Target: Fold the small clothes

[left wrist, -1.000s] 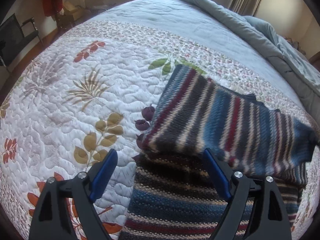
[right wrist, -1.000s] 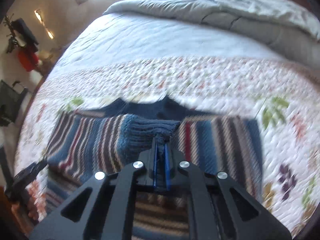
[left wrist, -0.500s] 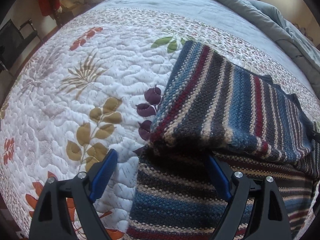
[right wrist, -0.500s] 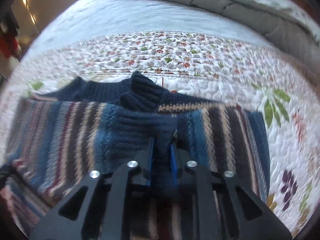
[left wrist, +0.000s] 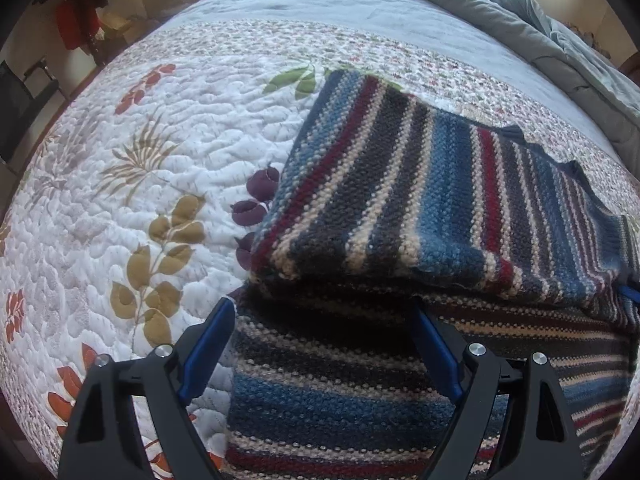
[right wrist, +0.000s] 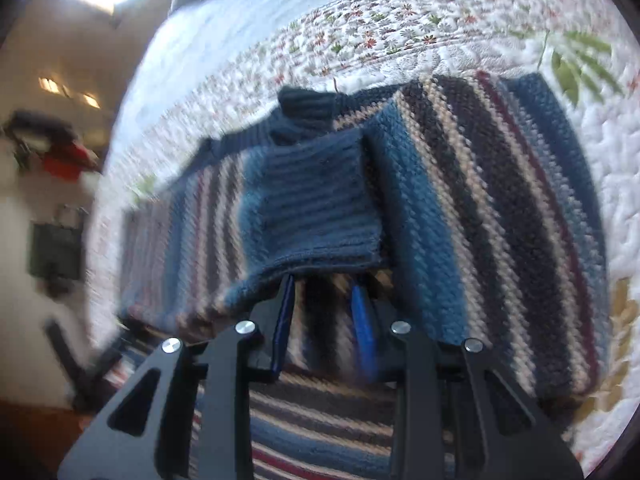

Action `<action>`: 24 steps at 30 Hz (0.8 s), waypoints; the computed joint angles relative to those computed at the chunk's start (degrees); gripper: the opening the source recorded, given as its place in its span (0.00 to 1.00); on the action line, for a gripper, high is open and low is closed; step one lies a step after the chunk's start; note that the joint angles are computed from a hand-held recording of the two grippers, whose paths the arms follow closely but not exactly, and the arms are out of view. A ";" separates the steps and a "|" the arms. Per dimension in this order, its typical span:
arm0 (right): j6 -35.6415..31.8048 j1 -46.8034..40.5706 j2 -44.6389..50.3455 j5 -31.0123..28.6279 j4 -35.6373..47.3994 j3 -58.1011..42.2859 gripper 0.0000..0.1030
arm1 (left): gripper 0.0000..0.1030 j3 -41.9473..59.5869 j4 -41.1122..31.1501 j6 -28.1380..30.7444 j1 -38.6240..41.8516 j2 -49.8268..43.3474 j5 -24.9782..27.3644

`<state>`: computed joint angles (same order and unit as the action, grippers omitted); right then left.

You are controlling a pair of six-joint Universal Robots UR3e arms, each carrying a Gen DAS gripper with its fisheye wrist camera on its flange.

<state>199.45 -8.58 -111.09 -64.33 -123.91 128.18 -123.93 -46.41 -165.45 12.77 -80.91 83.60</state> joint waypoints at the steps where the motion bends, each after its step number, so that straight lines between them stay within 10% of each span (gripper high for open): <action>1: 0.21 -2.26 -0.40 2.92 -0.18 0.82 0.29 | 0.85 0.07 0.04 -0.17 -0.11 -0.30 0.06; 15: 1.61 -0.67 -1.38 -5.08 9.27 -5.76 0.44 | 0.87 -0.28 0.59 -1.33 -1.82 0.74 1.28; 18: 3.46 2.35 3.62 -7.59 4.37 -5.93 0.29 | 0.87 -0.51 1.29 -1.13 -2.27 0.53 1.65; 19: 3.23 2.85 4.03 -8.50 3.54 -5.92 0.09 | 0.87 -0.58 1.59 -0.88 -2.09 0.33 1.57; 24: 1.77 5.53 1.35 -12.38 4.16 -8.08 0.06 | 0.87 -1.12 1.28 -0.37 -0.58 1.15 0.01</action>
<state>201.22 -3.05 -109.73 -76.71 -119.75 120.10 -125.06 -45.13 -165.82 12.20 -79.76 83.62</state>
